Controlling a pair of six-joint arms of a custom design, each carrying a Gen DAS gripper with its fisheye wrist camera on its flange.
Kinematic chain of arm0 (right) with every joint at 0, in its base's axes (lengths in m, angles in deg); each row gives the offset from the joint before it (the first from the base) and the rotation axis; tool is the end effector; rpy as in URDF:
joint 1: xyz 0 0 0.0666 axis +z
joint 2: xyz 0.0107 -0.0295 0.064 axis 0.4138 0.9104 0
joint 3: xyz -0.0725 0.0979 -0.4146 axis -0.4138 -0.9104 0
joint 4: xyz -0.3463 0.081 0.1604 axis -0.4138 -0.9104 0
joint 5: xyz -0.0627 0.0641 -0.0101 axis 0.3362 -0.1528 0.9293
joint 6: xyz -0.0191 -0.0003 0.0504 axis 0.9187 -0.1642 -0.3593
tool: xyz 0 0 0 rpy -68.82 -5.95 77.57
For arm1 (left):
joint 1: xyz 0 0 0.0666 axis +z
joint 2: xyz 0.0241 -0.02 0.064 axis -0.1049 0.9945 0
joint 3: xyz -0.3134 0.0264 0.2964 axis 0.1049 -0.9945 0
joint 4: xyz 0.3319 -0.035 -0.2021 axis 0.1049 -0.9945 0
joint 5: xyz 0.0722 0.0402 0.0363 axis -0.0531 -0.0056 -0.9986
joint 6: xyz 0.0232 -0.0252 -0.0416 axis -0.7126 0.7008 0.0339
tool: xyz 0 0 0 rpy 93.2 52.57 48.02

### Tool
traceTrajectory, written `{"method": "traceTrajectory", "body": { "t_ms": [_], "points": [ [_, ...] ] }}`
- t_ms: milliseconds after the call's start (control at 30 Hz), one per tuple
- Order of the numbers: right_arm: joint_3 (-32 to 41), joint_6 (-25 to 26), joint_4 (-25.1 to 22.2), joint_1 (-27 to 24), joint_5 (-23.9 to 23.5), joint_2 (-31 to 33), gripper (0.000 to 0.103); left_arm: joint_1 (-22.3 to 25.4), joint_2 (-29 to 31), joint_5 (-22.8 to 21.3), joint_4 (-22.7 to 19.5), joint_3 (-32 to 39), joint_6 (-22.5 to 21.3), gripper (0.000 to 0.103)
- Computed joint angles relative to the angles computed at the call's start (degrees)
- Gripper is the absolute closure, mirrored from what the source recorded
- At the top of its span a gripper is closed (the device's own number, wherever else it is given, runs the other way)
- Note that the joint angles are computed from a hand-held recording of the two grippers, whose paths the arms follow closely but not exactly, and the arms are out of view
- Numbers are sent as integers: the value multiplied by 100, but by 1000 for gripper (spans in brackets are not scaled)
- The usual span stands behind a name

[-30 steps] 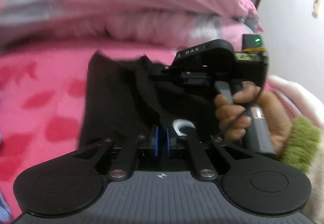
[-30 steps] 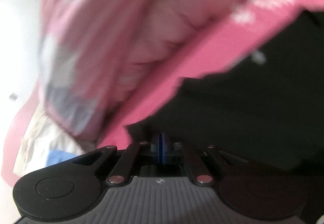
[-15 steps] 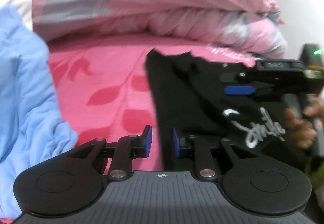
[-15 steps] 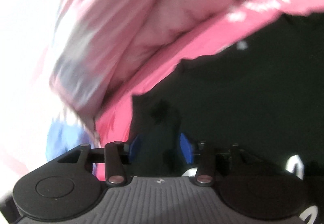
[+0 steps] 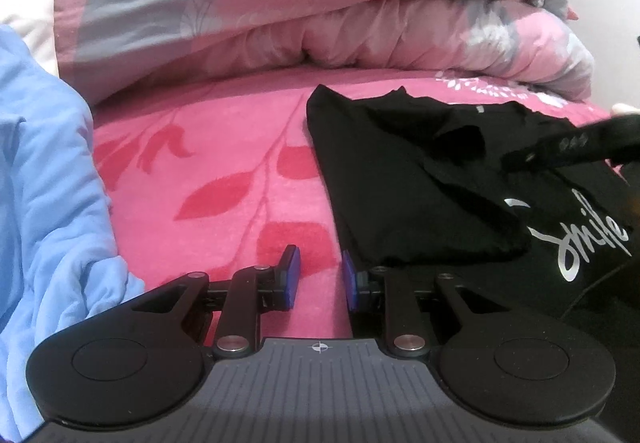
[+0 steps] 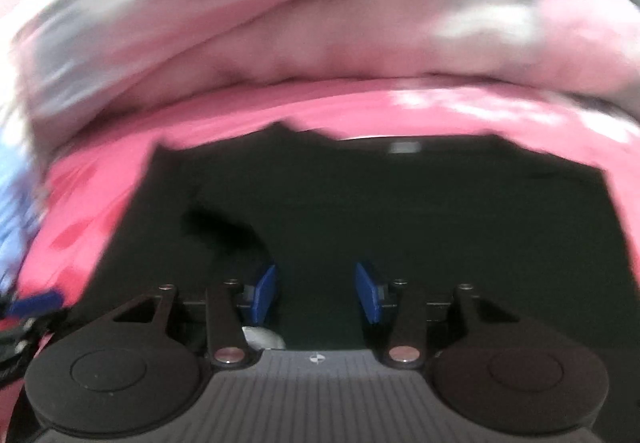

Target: Fold clothes

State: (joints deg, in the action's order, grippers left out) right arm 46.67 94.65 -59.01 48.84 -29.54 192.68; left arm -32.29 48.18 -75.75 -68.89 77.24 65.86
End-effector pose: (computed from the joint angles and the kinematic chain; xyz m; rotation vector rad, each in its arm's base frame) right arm 0.6060 0.2853 0.4949 -0.7545 2.2778 0.4903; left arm 0.4530 -0.2073 0.4679 -0.2140 2.2237 0.0190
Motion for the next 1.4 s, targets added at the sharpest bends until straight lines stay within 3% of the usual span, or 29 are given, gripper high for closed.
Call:
{"method": "traceTrajectory", "body": {
  "t_ms": [100, 367, 467, 567, 600, 633, 667, 733, 867, 967, 1100, 1200, 1267, 1333, 1400],
  "points": [
    [131, -315, 35, -103, -98, 18, 56, 52, -70, 164, 172, -130, 16, 80],
    [698, -43, 329, 306, -548, 293, 56, 166, -186, 484, 484, -343, 181, 79],
    [826, 321, 93, 344, -702, 372, 57, 202, -210, 567, 546, -383, 229, 78],
    [1088, 754, -414, 296, -194, 610, 59, 221, -225, 599, 597, -412, 240, 77],
    [1244, 735, -572, 247, 151, 730, 60, 230, -231, 622, 607, -420, 249, 77],
    [1215, 567, -567, 141, 151, 755, 61, 240, -238, 647, 618, -429, 258, 77],
    [1152, 205, -498, -3, -113, 720, 69, 250, -244, 672, 623, -436, 266, 77],
    [1007, -56, -340, -69, 54, 570, 71, 269, -254, 722, 619, -440, 273, 76],
    [559, 407, -161, -22, -671, 143, 71, 320, -298, 874, 556, -437, 258, 75],
    [579, 1150, -628, 101, -1266, 97, 72, 371, -354, 1040, 505, -458, 96, 74],
    [625, 2283, -1524, 177, -656, 192, 72, 448, -416, 1252, 472, -491, 58, 74],
    [549, 1984, -1512, 49, -770, 62, 71, 471, -419, 1315, 464, -496, 49, 74],
    [381, 2085, -1319, 75, -1043, -121, 70, 439, -401, 1242, 428, -468, -33, 74],
    [376, 2284, -1424, 181, -1347, -164, 70, 387, -391, 1122, 407, -461, -147, 74],
    [295, 2586, -1445, 330, -1259, -197, 71, 341, -385, 1010, 380, -454, -284, 74]
  ]
}}
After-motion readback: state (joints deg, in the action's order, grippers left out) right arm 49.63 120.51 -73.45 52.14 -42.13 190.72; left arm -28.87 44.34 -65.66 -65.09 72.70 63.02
